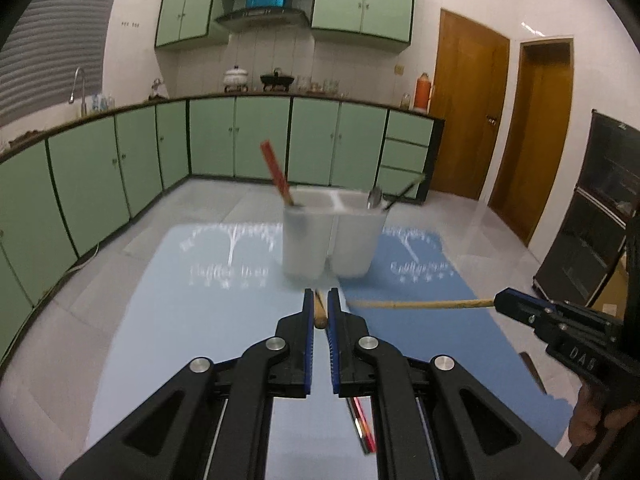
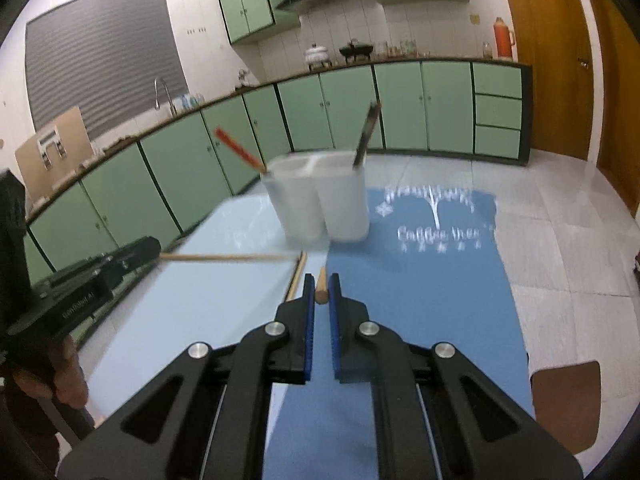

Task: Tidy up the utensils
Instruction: 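Lift both wooden chopsticks and carry them up over the white holder, then insert both wooden chopsticks into the holder and open both tools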

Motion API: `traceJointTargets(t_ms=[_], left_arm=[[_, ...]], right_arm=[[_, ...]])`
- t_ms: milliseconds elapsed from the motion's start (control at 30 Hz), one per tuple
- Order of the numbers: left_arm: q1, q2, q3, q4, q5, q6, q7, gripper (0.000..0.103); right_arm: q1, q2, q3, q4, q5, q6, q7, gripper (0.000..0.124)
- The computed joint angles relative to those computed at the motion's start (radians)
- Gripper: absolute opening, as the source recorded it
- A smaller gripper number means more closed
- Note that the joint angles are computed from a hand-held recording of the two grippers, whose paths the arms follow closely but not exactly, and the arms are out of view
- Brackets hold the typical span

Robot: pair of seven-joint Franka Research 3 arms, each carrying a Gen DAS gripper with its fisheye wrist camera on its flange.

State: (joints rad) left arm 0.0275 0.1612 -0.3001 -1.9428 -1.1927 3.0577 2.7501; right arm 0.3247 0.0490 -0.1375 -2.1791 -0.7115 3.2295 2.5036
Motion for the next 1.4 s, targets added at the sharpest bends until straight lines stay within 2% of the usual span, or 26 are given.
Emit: traceJointTargets(t_ms=[100,233,267,433,500,600,733,1033,1133,1300,1400], left_arm=[[0.002,0.008,0.005,0.034,0.028,-0.016,-0.019,0.006],[0.006,0.033,0.008,0.085,0.122,-0.039,-0.086,0.006],[0.009,0.039,0.006,0.095,0.147,-0.043,-0.102,0.006],[0.028,0.066,-0.015,0.133,0.275,-0.044,-0.190,0.006],[0.047,0.072,-0.034,0.141,0.296,-0.043,-0.199,0.006],[0.074,0.076,-0.060,0.157,0.307,-0.049,-0.202,0.006],[0.100,0.078,-0.084,0.182,0.296,-0.057,-0.182,0.006],[0.104,0.074,-0.087,0.276,0.196,-0.098,-0.074,0.006],[0.086,0.090,-0.080,0.334,0.187,-0.096,-0.060,0.006],[0.064,0.168,-0.099,0.476,0.237,-0.062,-0.079,0.006],[0.041,0.239,-0.103,0.573,0.331,-0.033,-0.142,0.006]], right_arm=[[-0.069,0.003,0.092,0.018,0.237,-0.002,-0.231,0.006],[-0.124,0.021,0.182,0.073,0.483,-0.041,-0.485,0.006],[-0.156,0.030,0.228,0.092,0.578,-0.049,-0.582,0.006],[-0.143,0.057,0.232,0.160,0.693,-0.088,-0.713,0.006],[-0.132,0.063,0.225,0.183,0.730,-0.100,-0.754,0.006],[-0.147,0.076,0.250,0.222,0.840,-0.118,-0.869,0.006],[-0.100,0.082,0.199,0.264,0.853,-0.136,-0.906,0.006],[-0.105,0.082,0.205,0.370,0.987,-0.175,-1.092,0.006],[-0.091,0.089,0.180,0.409,0.967,-0.179,-1.086,0.006],[-0.079,0.134,0.149,0.505,0.916,-0.200,-1.063,0.006],[-0.082,0.180,0.142,0.576,0.902,-0.227,-1.053,0.006]])
